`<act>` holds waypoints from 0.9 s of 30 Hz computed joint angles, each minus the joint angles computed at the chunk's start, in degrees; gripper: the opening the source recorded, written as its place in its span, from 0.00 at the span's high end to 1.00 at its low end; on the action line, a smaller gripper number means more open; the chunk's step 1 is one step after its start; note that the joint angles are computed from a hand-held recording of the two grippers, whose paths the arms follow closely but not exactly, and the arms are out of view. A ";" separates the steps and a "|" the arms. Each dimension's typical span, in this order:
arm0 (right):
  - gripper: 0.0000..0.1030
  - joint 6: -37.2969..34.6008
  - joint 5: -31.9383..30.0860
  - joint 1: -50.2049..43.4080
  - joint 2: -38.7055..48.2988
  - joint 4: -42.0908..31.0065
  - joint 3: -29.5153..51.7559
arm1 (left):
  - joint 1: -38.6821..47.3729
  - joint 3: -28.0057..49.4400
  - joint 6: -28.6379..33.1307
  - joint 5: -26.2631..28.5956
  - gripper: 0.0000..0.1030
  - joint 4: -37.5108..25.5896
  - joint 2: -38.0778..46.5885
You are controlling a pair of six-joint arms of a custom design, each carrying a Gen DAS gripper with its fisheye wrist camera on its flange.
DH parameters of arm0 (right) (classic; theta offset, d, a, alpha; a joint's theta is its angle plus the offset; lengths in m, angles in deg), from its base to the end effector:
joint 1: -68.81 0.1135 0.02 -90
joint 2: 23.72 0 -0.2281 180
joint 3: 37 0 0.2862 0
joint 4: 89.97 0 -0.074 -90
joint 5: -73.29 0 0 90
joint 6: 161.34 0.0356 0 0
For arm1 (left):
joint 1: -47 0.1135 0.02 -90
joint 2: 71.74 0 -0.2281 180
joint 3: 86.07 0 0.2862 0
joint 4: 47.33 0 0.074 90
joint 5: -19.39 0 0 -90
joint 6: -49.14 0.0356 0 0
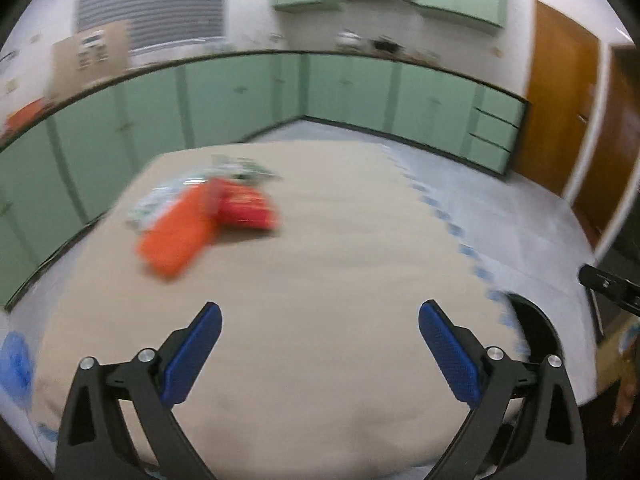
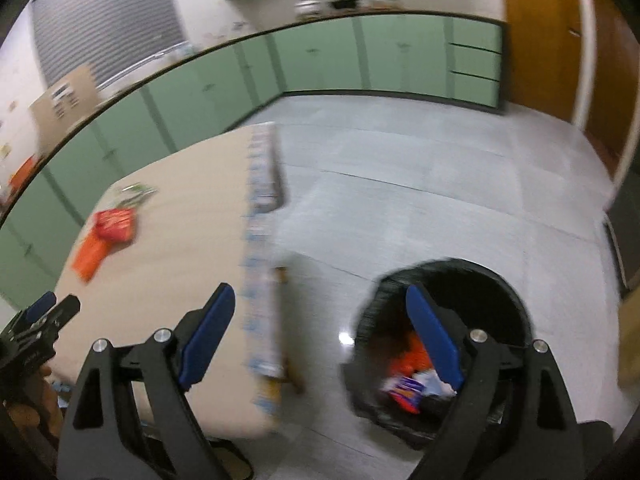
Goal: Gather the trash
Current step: 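Move both open tools back to the table, then grasp the orange mesh net with the left tool while the right tool grasps the red paper cup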
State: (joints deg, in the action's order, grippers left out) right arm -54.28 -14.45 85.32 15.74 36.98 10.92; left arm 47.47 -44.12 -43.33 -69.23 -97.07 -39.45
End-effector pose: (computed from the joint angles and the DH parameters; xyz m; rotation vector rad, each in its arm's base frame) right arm 0.1970 0.0569 0.2236 0.0308 2.3610 0.2407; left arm 0.1932 0.0007 0.2128 -0.0455 2.2700 -0.0458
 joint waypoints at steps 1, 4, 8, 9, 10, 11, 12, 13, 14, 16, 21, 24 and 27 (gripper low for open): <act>0.17 1.43 1.93 4.08 2.82 2.17 1.14 | 4.44 -0.27 1.85 2.56 0.06 0.41 -0.60; 0.17 3.71 4.47 11.38 9.47 6.34 4.38 | 17.53 0.29 6.81 9.61 0.06 3.87 2.30; 0.17 5.31 7.12 19.00 21.62 12.21 11.02 | 26.52 1.73 10.06 14.79 0.06 10.53 9.13; 0.17 5.45 7.53 20.52 24.87 13.27 13.15 | 27.71 2.11 10.70 15.36 0.06 12.08 11.09; 0.17 5.62 7.83 21.91 28.11 14.08 15.40 | 28.21 2.77 11.06 15.56 0.06 13.03 12.98; 0.17 5.78 8.02 22.79 29.14 14.55 16.04 | 29.22 3.30 11.67 16.31 0.07 14.10 14.95; 0.17 5.78 8.23 23.91 31.93 15.52 17.97 | 29.71 4.37 11.94 16.42 0.07 16.14 18.46; 0.17 5.82 8.67 24.86 33.74 15.95 19.37 | 30.52 4.51 12.68 17.05 0.08 17.22 20.16; 0.17 5.55 8.81 25.58 36.21 16.82 21.14 | 30.69 5.45 13.10 17.26 0.09 18.74 22.99; 0.17 5.21 8.88 26.72 41.43 18.22 25.03 | 30.90 6.88 13.48 17.69 0.10 20.58 27.18; 0.17 4.64 8.87 27.96 51.52 20.71 33.12 | 30.69 9.58 14.74 17.96 0.12 23.89 35.32; 0.17 4.42 8.91 28.32 57.04 21.00 37.93 | 31.16 12.26 15.41 18.78 0.14 24.56 40.26; 0.17 4.20 9.28 28.74 61.56 21.20 41.85 | 31.52 14.25 16.17 19.34 0.15 24.41 43.91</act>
